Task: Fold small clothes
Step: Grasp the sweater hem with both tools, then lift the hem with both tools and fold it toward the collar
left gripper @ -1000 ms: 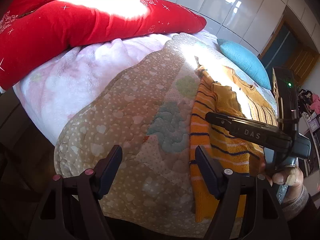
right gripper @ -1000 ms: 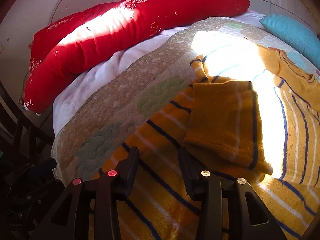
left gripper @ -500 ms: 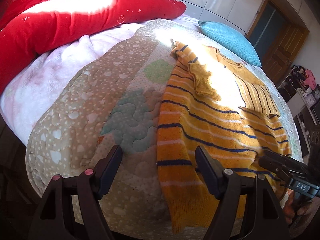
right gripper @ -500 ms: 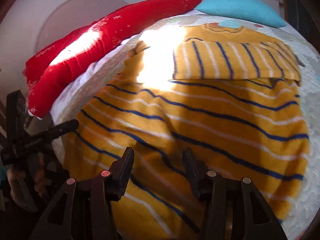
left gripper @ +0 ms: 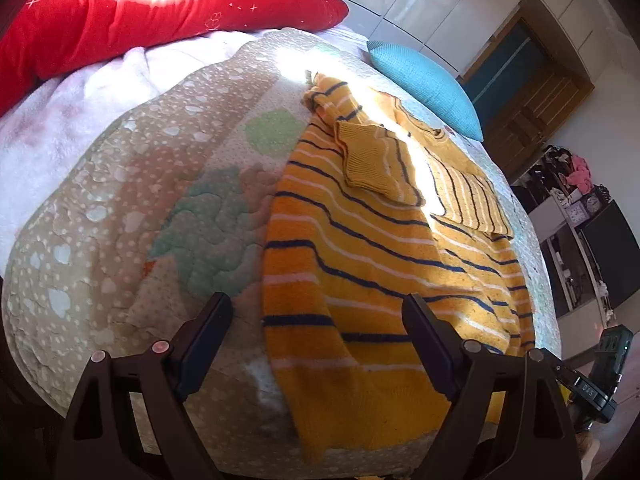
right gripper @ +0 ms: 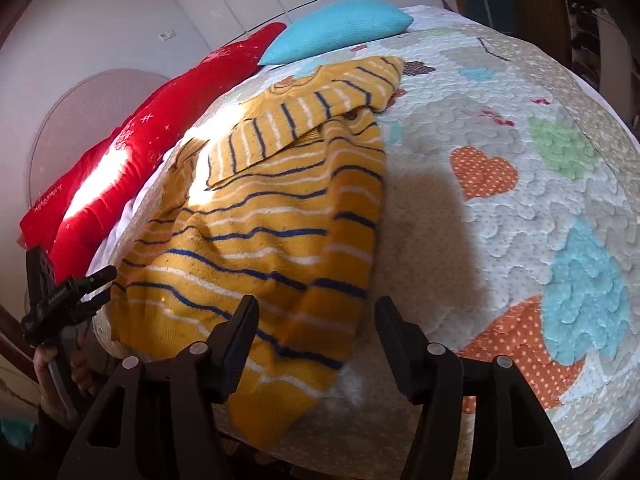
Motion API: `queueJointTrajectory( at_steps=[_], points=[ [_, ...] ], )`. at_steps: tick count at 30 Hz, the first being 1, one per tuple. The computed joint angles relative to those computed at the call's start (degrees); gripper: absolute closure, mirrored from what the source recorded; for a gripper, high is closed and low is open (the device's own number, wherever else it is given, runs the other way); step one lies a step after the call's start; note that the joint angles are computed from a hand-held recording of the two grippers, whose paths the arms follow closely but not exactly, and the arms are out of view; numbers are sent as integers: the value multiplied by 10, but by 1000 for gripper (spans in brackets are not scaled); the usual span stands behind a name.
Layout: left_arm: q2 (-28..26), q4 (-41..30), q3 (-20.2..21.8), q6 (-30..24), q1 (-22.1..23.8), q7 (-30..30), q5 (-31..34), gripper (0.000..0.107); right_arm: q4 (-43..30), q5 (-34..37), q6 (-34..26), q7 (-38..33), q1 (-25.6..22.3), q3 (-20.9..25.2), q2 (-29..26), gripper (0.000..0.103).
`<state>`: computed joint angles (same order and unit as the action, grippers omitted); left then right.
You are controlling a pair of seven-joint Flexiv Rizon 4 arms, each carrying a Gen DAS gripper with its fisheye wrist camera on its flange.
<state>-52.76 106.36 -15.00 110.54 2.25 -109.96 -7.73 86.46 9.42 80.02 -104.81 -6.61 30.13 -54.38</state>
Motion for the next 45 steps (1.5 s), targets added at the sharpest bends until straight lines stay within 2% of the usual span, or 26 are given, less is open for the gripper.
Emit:
queueJointTrajectory(
  at_steps=[1, 3, 4, 5, 6, 8, 10, 12, 14, 16, 18, 19, 20, 21, 23, 26, 29, 31, 37, 39, 42, 44, 45],
  points=[
    [-4, -1, -11, 4, 7, 0, 7, 24, 1, 3, 2, 8, 3, -7, 1, 35],
    [-4, -3, 1, 1, -9, -3, -2, 44, -5, 10, -15, 16, -7, 0, -6, 35],
    [0, -4, 15, -8, -24, -2, -12, 57, -8, 18, -22, 16, -15, 10, -10, 35],
    [1, -1, 21, -7, -34, 11, -32, 61, -8, 28, -22, 10, -25, 24, -14, 35],
    [1, 1, 18, -3, -28, -3, -15, 61, -9, 38, -24, 0, -37, 39, -19, 35],
    [-6, 10, -20, 8, 10, -7, 9, 61, -13, 53, -34, -17, -51, 60, -26, 35],
    [-12, 16, -47, 15, 39, -12, 29, 59, -20, 71, -47, -38, -65, 83, -36, 35],
    [-24, 17, -78, 21, 68, -15, 57, 48, -30, 94, -64, -61, -79, 107, -47, 34],
    [-43, 9, -115, 24, 100, -9, 93, 25, -46, 118, -86, -79, -90, 128, -62, 34],
    [-45, -3, -111, 15, 91, -5, 95, 19, -55, 137, -94, -95, -90, 138, -70, 34],
    [-30, -13, -76, -7, 54, -2, 68, 19, -50, 152, -73, -108, -73, 126, -64, 36],
    [-23, -17, -59, -16, 36, -2, 54, 31, -45, 155, -63, -109, -60, 113, -56, 55],
    [-14, -19, -41, -32, 19, 0, 38, 76, -44, 154, -65, -105, -46, 96, -48, 73],
    [-8, -22, -36, -58, 16, 7, 26, 99, -48, 152, -85, -102, -41, 87, -44, 90],
    [-14, -11, -70, -47, 46, 3, 25, 98, -61, 173, -115, -108, -53, 94, -49, 91],
    [13, 20, -48, -35, 31, -7, 10, 98, -59, 207, -133, -126, -73, 97, -42, 91],
    [22, 64, -85, 7, 69, -23, 40, 98, -47, 244, -147, -162, -101, 109, -28, 91],
    [24, 77, -94, 15, 77, -35, 54, 98, -36, 264, -149, -176, -106, 104, -17, 91],
    [18, 70, -58, -3, 39, -47, 45, 98, -36, 285, -163, -161, -59, 37, 0, 90],
    [22, 65, -45, -8, 27, -42, 41, 97, -36, 287, -166, -160, -45, 19, 6, 86],
    [35, 60, 0, -22, -18, -35, 16, 84, -37, 298, -174, -167, -42, 8, 8, 79],
    [38, 66, 12, -17, -28, -30, 10, 67, -38, 303, -179, -170, -40, 2, 8, 75],
    [38, 70, 13, -14, -29, -29, 9, 63, -37, 305, -181, -170, -37, -2, 9, 71]
  ],
)
